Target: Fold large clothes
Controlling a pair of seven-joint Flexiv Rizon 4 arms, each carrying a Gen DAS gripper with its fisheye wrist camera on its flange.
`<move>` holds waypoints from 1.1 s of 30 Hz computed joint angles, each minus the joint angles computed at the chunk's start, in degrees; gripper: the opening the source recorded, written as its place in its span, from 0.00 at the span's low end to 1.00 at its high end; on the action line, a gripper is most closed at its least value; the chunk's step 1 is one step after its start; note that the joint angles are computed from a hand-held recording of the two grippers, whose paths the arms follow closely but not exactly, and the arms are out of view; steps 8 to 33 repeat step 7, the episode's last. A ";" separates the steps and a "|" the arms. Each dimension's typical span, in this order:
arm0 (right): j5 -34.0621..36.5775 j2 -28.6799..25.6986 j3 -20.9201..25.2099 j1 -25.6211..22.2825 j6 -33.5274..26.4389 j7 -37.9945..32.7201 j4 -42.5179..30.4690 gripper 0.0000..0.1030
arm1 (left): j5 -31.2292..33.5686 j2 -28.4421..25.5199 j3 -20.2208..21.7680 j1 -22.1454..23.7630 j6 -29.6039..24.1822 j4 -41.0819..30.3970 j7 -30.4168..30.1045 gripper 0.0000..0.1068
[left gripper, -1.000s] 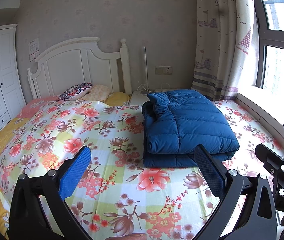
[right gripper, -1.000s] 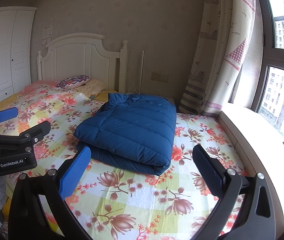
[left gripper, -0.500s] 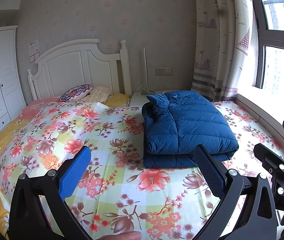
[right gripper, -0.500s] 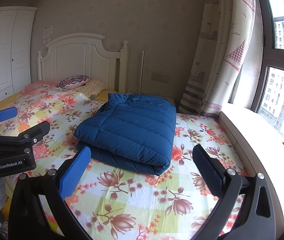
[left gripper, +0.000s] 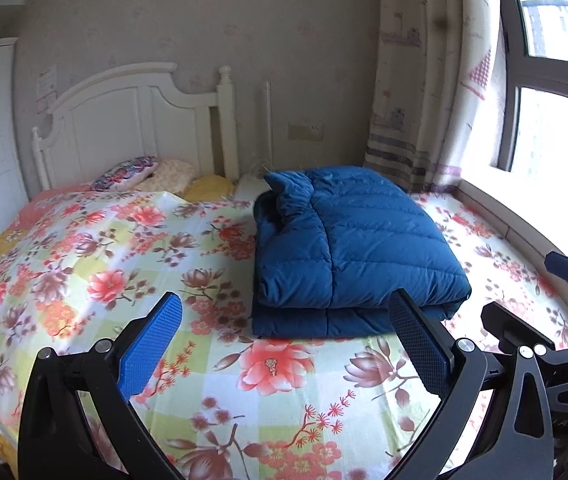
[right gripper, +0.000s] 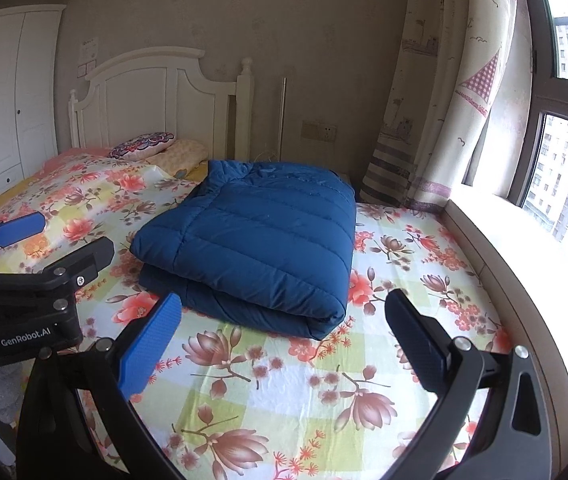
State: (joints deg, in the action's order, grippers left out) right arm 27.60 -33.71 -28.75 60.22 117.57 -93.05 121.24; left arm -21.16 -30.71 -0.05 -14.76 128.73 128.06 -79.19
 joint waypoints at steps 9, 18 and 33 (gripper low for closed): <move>-3.63 -1.58 -7.77 -6.96 -5.78 0.94 -3.11 0.97 | -6.07 -3.28 11.74 3.88 -20.89 -13.11 9.73 0.92; -3.63 -1.58 -7.77 -6.96 -5.78 0.94 -3.11 0.97 | -6.07 -3.28 11.74 3.88 -20.89 -13.11 9.73 0.92; -3.63 -1.58 -7.77 -6.96 -5.78 0.94 -3.11 0.97 | -6.07 -3.28 11.74 3.88 -20.89 -13.11 9.73 0.92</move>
